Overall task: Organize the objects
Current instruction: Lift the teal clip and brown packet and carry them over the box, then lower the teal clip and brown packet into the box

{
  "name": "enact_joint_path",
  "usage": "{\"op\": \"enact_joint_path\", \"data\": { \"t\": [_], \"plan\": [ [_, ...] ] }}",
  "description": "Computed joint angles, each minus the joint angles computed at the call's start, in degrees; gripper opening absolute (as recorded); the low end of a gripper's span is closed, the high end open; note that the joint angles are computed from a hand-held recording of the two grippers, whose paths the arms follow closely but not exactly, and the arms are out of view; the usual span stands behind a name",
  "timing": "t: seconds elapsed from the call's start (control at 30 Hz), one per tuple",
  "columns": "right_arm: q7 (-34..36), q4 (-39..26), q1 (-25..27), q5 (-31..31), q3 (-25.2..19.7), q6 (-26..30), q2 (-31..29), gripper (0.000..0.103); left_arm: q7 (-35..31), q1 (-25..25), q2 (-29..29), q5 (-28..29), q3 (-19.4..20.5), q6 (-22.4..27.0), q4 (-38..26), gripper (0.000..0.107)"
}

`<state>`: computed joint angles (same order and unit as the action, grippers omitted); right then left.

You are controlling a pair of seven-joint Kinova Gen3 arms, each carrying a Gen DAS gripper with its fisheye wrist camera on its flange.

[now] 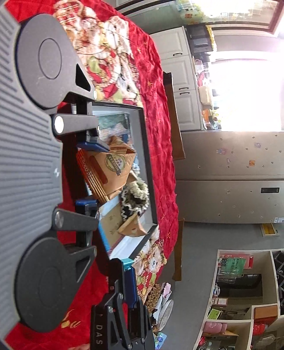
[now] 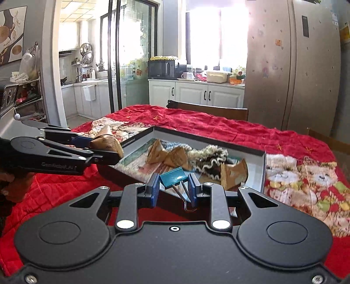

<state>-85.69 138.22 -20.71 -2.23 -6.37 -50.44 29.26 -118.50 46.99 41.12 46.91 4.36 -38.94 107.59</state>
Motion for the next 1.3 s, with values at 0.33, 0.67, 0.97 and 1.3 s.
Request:
{"op": "enact_joint_path", "data": {
  "t": [0.33,0.67,0.97,1.3],
  "plan": [
    [4.1,-6.0,-3.0,-5.9,2.0,6.1,0.5,0.027,-9.5,-0.2,2.9,7.6,-3.0,8.6,-10.0,0.045],
    [3.1,-11.4,-1.8,-7.0,2.6,9.4,3.4,0.027,-16.1,-1.2,5.6,13.4,-3.2,12.1,-15.4,0.045],
    [1.1,-15.8,-0.8,-7.4,3.2,11.7,7.4,0.027,-23.1,-2.2,8.2,18.3,-1.7,12.8,-19.2,0.045],
    [0.1,-19.0,-0.7,-7.4,4.1,14.6,10.2,0.027,-31.9,-4.7,10.7,23.2,1.9,12.5,-22.8,0.045]
  ]
}}
